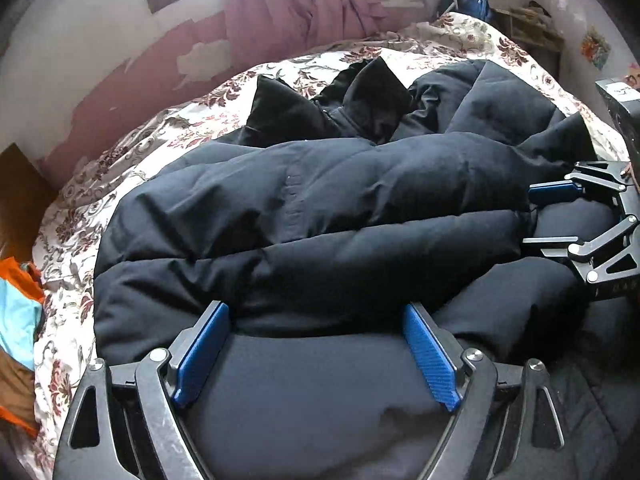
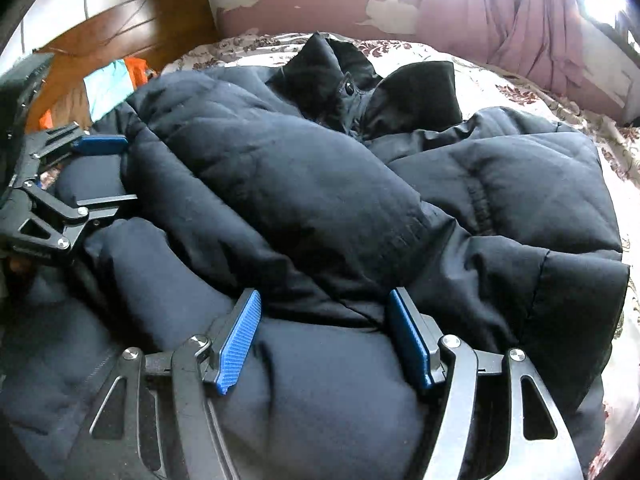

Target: Fold large clothes

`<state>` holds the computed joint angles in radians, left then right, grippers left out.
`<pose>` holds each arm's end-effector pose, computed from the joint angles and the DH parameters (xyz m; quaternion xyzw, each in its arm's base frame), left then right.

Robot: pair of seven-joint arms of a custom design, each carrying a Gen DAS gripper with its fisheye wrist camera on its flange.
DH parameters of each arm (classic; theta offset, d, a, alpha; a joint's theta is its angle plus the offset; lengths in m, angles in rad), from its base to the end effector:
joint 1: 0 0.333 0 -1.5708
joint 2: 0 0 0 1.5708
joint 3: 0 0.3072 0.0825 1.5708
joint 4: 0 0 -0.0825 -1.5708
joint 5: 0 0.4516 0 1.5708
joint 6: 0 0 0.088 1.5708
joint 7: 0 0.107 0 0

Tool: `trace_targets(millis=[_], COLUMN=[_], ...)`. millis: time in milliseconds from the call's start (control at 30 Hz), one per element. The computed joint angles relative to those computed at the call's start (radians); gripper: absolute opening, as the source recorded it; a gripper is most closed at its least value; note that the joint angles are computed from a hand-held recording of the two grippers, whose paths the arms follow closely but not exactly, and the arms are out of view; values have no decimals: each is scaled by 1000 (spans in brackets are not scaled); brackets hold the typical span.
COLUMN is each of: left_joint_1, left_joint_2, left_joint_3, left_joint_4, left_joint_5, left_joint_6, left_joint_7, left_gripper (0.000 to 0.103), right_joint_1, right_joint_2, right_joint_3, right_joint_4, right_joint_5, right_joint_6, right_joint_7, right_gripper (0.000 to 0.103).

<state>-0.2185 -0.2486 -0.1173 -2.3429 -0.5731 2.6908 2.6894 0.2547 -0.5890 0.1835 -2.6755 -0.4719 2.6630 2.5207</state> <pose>0.5409 -0.1715 0.4527 -0.2579 0.9060 -0.2740 0.1941 0.4156 0.2051 0.4334 -0.6135 0.7145 -0.2356 0.2401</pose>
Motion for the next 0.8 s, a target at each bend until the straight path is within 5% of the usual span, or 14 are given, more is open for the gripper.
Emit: trace_targets(millis=[200, 333, 567, 633, 800], left_joint_1=[6, 30, 44, 32, -34], left_joint_2=[21, 112, 392, 470, 626], left_joint_3=[75, 30, -68, -78, -60], left_joint_4=[127, 243, 545, 630, 805], left_joint_5=[-223, -297, -74, -1, 249], left_joint_6=[-229, -137, -20, -8, 8], left_joint_7=[81, 36, -371, -505, -741], left_gripper=[88, 89, 89, 89, 89], right_joint_1=[-85, -169, -300, -310, -253], right_joint_2=[-92, -36, 203, 284, 474], right_joint_3=[21, 1, -34, -43, -91], right_joint_4=[-3, 69, 256, 320, 511], right_joint_5=[-96, -117, -138, -160, -166], right_joint_6=[16, 26, 146, 168, 50], right_joint_7=[-20, 24, 247, 290, 246], right_gripper=[67, 68, 67, 58, 42])
